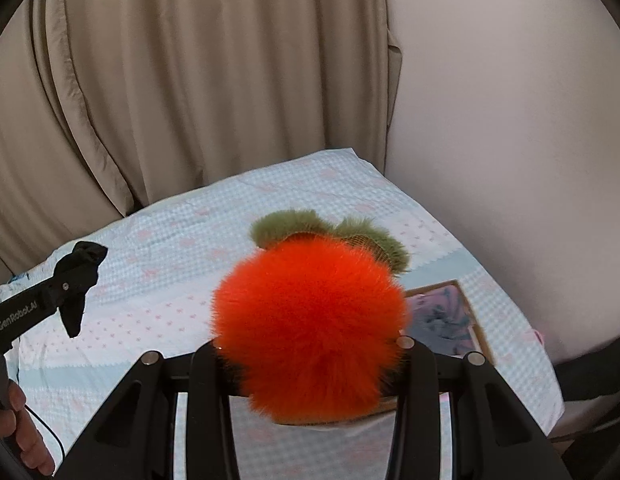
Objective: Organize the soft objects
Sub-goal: 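Carry the orange pompom and black item into the box and open both tools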
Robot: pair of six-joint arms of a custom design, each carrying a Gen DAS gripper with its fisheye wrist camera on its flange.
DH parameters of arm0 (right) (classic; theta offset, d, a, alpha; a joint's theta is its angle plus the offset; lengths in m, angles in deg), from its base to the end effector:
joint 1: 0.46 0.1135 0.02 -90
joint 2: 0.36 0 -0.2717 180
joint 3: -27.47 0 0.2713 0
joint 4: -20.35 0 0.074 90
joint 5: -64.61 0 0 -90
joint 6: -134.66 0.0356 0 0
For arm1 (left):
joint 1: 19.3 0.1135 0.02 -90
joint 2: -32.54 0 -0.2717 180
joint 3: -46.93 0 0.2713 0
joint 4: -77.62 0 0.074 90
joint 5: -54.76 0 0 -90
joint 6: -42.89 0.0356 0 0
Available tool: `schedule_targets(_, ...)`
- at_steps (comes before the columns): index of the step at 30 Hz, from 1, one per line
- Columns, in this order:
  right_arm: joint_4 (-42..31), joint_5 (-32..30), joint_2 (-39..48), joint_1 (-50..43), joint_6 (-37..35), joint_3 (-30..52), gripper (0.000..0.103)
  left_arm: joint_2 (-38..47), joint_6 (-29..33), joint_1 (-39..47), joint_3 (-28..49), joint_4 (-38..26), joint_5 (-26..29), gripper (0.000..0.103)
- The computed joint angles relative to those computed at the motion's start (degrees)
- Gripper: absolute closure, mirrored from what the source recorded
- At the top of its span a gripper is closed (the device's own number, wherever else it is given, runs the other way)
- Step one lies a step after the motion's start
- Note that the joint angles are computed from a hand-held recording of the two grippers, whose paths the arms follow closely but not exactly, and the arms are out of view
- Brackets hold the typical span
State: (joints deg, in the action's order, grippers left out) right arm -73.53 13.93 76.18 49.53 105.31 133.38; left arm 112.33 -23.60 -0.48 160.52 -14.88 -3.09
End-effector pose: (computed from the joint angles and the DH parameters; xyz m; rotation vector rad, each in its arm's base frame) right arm 0.1696 0.1669 0.4191 0.4050 2.3089 -0.0404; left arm 0.2441 0.0632 0.4428 0.2931 2.4007 -0.4040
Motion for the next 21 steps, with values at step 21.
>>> schedule_targets(21, 17.19, -39.91, -20.47, -49.05, -52.08, -30.38, 0.066, 1.45, -35.11, -45.07, -19.39, 17.17, -27.7, 0.085)
